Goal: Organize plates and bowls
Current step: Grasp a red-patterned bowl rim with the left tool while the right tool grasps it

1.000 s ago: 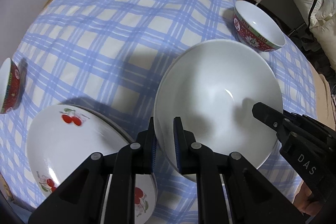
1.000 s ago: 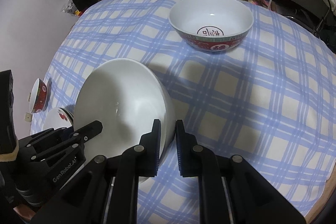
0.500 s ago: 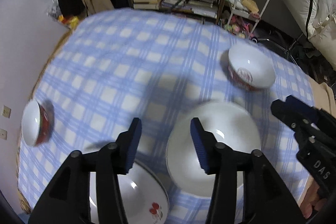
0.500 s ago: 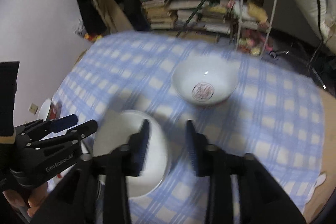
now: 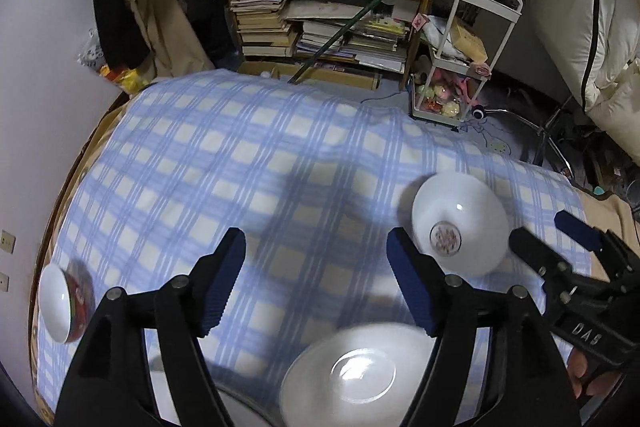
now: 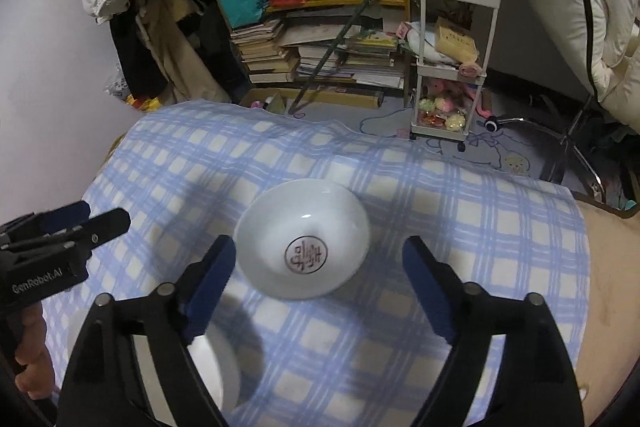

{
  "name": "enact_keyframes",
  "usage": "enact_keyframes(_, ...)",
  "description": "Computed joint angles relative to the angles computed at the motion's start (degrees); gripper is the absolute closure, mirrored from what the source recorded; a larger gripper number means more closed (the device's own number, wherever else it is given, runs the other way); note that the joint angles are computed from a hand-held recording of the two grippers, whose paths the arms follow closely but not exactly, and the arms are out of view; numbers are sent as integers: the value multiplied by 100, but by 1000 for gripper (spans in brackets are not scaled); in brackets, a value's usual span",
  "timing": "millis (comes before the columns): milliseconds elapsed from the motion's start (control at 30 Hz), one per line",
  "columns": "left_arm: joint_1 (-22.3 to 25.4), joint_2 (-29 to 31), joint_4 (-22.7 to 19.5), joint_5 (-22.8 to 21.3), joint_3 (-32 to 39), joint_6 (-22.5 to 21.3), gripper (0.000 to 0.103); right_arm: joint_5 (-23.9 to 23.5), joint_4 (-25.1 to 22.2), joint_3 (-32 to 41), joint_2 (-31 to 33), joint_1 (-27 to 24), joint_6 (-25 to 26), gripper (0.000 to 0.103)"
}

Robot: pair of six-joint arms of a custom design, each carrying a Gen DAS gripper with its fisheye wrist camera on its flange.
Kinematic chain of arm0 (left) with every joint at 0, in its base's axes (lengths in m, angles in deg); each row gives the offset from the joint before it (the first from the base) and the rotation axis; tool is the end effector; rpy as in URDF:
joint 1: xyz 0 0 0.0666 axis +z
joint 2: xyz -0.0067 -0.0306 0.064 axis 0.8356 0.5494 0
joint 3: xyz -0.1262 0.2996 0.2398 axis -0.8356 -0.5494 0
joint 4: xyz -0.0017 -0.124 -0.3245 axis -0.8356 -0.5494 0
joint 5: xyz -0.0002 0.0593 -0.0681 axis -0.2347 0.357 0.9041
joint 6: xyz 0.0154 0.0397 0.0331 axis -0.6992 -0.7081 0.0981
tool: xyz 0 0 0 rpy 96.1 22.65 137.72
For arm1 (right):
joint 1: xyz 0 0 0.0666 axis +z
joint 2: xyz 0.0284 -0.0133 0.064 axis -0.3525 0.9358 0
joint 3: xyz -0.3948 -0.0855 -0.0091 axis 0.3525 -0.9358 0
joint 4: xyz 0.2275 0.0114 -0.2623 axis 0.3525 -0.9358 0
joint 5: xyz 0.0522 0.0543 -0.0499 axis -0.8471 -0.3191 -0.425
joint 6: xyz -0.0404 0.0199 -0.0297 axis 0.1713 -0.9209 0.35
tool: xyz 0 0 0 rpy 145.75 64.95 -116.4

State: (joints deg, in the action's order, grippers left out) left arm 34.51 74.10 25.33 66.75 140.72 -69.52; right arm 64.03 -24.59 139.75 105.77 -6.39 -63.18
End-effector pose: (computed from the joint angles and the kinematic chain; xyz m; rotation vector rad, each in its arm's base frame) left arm 0.5146 -0.2034 0.3722 0.0275 2.6374 -0.0064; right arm 0.4942 0.1271 0.3309 -0.0078 2.5588 0.2697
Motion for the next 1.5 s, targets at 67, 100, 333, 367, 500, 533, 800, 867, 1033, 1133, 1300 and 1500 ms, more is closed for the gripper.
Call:
enact_keyframes(67, -39, 147, -25, 41, 168, 28, 31, -104, -76, 83, 126, -73, 21, 13)
enact_keyframes(100, -63, 254, -40, 119, 288, 48, 31, -154, -90, 111, 178, -112, 16, 13)
enact_keyframes(333, -251, 904, -323, 450, 918, 247, 31, -343, -10, 112, 378, -346, 59, 13)
enact_keyframes(367, -260, 997, -384, 504, 989, 284, 31, -435, -4, 100, 396, -383, 59, 13)
enact_keyframes(500, -272, 1228, -392, 736, 1020, 567, 31, -747, -164, 155, 597, -502, 126, 23)
enact_keyframes(533, -282, 1307, -425, 798, 1035, 599, 31, -869, -188, 169, 652, -527, 118, 26)
enact_keyframes(800, -311, 1566, -455, 1337, 998, 1027, 94, -1658, -558, 459, 1175, -572, -61, 77)
enact_keyframes(867, -320, 1527, -369, 1281, 944, 1036, 95, -1557, -492, 412, 1176, -553, -176, 80)
enact_keyframes(1033, -394, 1361, -457, 1078, 933, 767, 95, -1460, -401, 244, 985, -535, -273, 86)
enact_keyframes(1133, -397, 1198, -532, 993, 915, 692, 95, -1365, -467, 241, 869, -464, -173, 87)
enact_keyframes(1300, -324, 771, -486, 980, 623, 725, 94, -1317, -413, 123, 496, -304, -231, 87)
enact_keyframes(1500, -232, 17, -361, 816, -83, 612, 90, -1216, -328, -65, 10, 27, -357, 87)
